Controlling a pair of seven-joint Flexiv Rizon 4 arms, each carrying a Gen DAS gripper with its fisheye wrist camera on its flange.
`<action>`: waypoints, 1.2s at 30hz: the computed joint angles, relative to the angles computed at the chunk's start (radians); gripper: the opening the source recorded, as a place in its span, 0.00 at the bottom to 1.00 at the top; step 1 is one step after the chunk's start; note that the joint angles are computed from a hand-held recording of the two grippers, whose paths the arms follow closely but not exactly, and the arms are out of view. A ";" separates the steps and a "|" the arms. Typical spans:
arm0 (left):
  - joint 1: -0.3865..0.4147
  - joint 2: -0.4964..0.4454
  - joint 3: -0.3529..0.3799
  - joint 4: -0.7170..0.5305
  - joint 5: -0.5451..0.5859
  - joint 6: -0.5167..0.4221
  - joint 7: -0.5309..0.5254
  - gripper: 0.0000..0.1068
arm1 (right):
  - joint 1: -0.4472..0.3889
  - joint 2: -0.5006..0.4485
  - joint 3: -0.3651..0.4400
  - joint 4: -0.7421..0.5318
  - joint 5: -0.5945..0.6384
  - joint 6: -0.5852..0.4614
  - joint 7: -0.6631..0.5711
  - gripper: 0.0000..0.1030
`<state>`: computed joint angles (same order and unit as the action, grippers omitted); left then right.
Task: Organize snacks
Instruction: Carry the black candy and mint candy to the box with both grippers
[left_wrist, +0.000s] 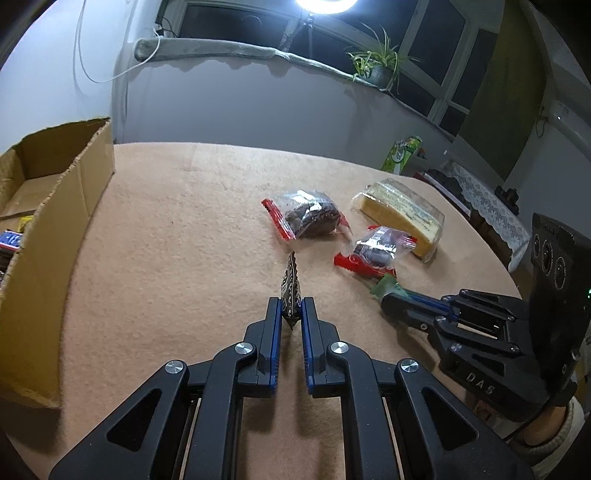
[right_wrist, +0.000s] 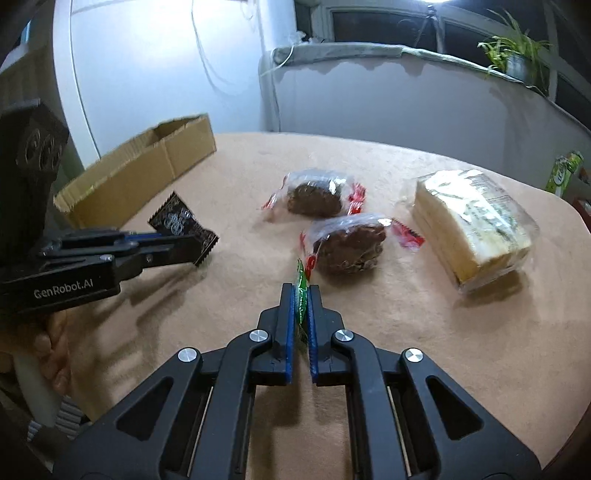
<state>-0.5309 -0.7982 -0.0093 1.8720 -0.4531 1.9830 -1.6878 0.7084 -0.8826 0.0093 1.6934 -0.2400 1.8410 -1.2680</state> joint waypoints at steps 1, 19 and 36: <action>-0.002 0.002 0.001 0.004 -0.001 0.006 -0.002 0.08 | 0.001 0.004 -0.002 0.004 0.005 0.011 0.000 0.06; -0.137 0.116 0.074 0.127 -0.240 0.188 0.137 0.08 | 0.032 0.033 0.024 -0.069 -0.008 0.041 -0.044 0.06; 0.010 0.239 -0.040 0.402 -0.363 0.413 0.127 0.08 | 0.006 -0.180 0.338 -0.493 -0.246 -0.188 -0.141 0.06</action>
